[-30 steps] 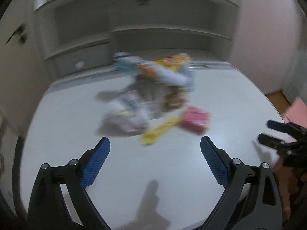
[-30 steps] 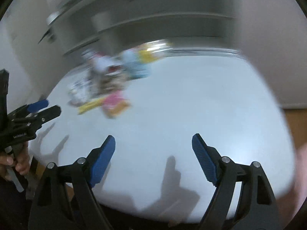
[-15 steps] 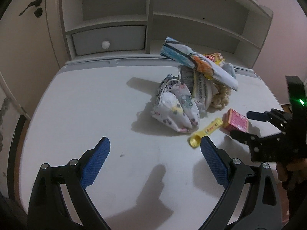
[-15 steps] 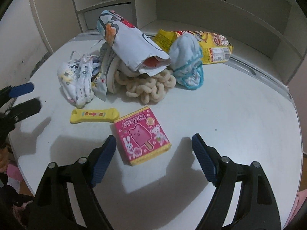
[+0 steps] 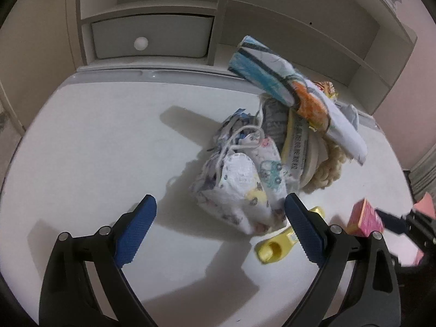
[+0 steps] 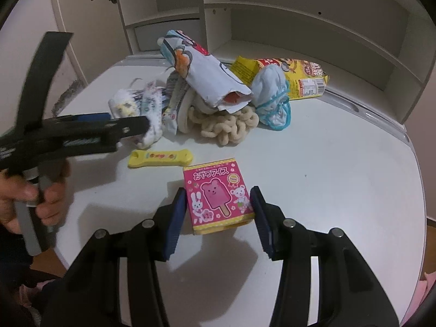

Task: Collect trash
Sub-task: 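Drop the pink box into the bin with the right tool while the left tool carries a face mask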

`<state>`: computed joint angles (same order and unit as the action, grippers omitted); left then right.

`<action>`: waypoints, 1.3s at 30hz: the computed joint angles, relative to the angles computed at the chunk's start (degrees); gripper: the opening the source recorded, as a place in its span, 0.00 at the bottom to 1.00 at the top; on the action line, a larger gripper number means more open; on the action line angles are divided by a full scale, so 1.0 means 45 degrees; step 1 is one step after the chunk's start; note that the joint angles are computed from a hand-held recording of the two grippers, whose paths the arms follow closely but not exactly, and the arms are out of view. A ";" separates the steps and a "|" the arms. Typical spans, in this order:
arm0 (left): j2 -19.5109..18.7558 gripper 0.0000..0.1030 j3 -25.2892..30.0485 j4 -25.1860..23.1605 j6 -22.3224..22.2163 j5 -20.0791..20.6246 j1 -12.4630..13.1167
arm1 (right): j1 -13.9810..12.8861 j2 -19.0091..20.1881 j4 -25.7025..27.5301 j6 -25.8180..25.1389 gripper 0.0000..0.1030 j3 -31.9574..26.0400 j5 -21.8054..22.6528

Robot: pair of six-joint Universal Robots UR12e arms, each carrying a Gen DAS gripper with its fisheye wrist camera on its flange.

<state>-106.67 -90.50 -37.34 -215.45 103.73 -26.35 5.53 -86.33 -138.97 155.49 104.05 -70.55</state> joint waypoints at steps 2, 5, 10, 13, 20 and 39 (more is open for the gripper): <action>0.0025 0.58 -0.0063 0.0288 0.0136 0.0082 -0.0063 | -0.0041 -0.0106 -0.0016 0.0017 0.46 0.0100 0.0050; 0.0256 0.18 -0.0230 0.0278 0.0122 -0.0436 -0.0014 | -0.0119 -0.0285 -0.0053 0.0090 0.46 0.0275 0.0154; 0.0896 0.15 -0.0688 0.0302 0.0541 0.0120 -0.0229 | -0.0304 -0.0676 -0.0187 0.0395 0.45 0.0641 0.0361; 0.1342 0.15 -0.0982 0.0371 0.0932 0.0370 -0.0397 | -0.0528 -0.0991 -0.0241 0.0704 0.45 0.0894 0.0564; 0.1312 0.15 -0.0600 0.0775 0.2186 0.0701 -0.1300 | -0.1751 -0.2218 -0.0939 0.1692 0.44 0.1966 0.0571; -0.3572 0.14 0.5280 -0.0081 0.6248 -0.4270 -0.4328 | -0.8427 -0.5111 -0.0879 0.4485 0.43 0.5608 -0.1015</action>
